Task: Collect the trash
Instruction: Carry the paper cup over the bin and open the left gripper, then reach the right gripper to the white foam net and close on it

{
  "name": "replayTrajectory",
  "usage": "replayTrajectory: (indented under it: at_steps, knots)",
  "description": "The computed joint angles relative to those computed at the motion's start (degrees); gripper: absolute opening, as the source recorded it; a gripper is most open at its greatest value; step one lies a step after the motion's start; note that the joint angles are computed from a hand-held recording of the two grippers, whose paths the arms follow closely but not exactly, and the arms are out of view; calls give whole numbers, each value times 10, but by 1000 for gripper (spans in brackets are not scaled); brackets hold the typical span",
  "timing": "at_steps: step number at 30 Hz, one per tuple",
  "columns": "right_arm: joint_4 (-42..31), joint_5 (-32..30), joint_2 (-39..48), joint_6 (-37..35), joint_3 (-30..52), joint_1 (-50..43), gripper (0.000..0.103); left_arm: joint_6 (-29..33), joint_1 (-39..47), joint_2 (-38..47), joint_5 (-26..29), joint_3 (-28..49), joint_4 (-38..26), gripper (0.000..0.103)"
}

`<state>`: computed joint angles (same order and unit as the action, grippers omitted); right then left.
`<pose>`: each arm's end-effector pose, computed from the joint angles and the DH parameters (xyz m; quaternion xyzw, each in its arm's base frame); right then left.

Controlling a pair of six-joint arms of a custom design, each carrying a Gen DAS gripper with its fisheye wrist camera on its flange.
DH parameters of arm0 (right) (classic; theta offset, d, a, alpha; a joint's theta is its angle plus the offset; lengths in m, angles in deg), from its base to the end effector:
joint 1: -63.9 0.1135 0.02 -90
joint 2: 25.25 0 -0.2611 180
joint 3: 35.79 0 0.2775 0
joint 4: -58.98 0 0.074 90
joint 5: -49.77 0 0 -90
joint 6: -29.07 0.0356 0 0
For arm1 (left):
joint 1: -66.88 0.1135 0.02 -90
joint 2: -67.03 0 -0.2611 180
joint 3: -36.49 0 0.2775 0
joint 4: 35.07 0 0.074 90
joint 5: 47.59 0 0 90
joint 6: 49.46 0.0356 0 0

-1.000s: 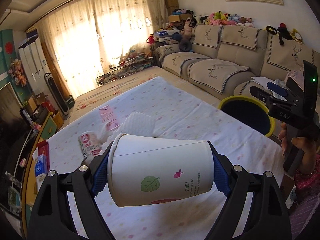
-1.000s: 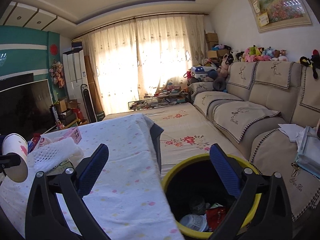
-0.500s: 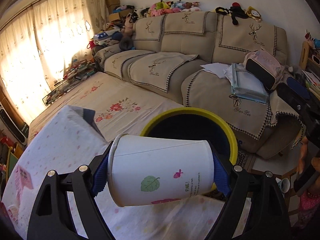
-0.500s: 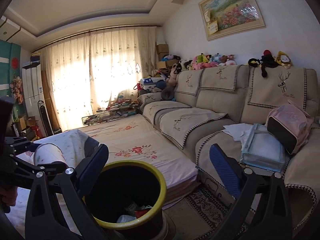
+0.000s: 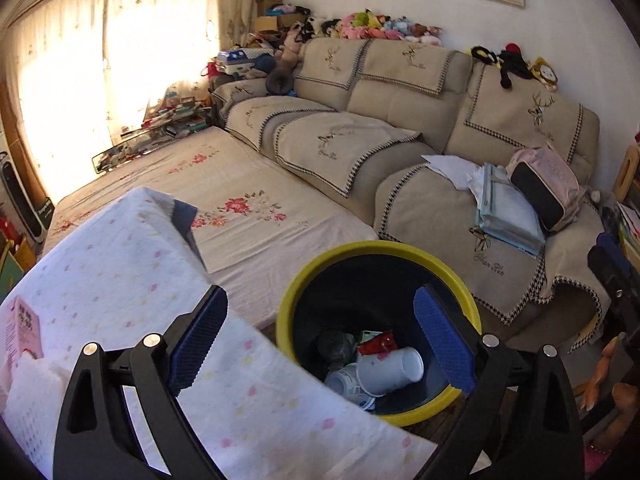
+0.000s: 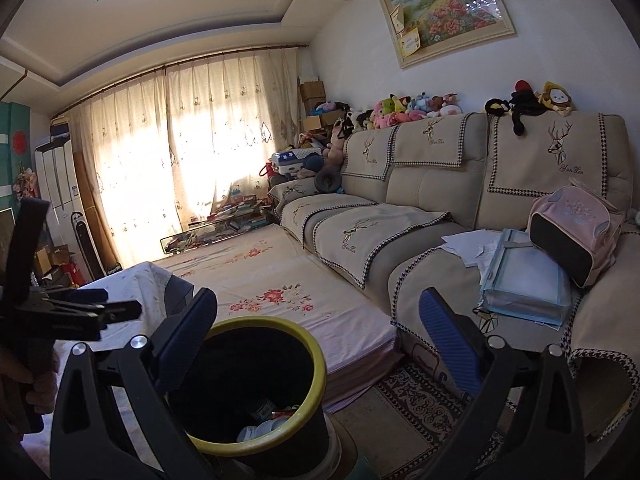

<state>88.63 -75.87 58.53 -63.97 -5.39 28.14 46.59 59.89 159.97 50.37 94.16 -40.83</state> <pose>0.2162 -0.1301 0.1089 0.0640 0.8120 0.0689 0.5760 0.3392 -0.0466 0.1423 0.1317 0.8987 -0.0666 0.4129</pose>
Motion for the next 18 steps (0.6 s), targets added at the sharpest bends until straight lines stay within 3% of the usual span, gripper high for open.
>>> replayTrajectory:
  at_steps: [5, 10, 14, 18]
  knots:
    - [-14, 33, -19, -7, -16, 84, 96, -8, 150, -167, 65, -142, 42, 96]
    - [-33, 79, -65, 5, -33, 206, 96, 20, 402, -281, 179, -222, 52, 96]
    - [-58, 119, -92, 31, -30, 330, 96, 53, 604, -251, 260, -219, 91, 97]
    - [-90, 162, -92, 54, -3, 468, 96, 60, 726, -149, 280, -193, 183, 97]
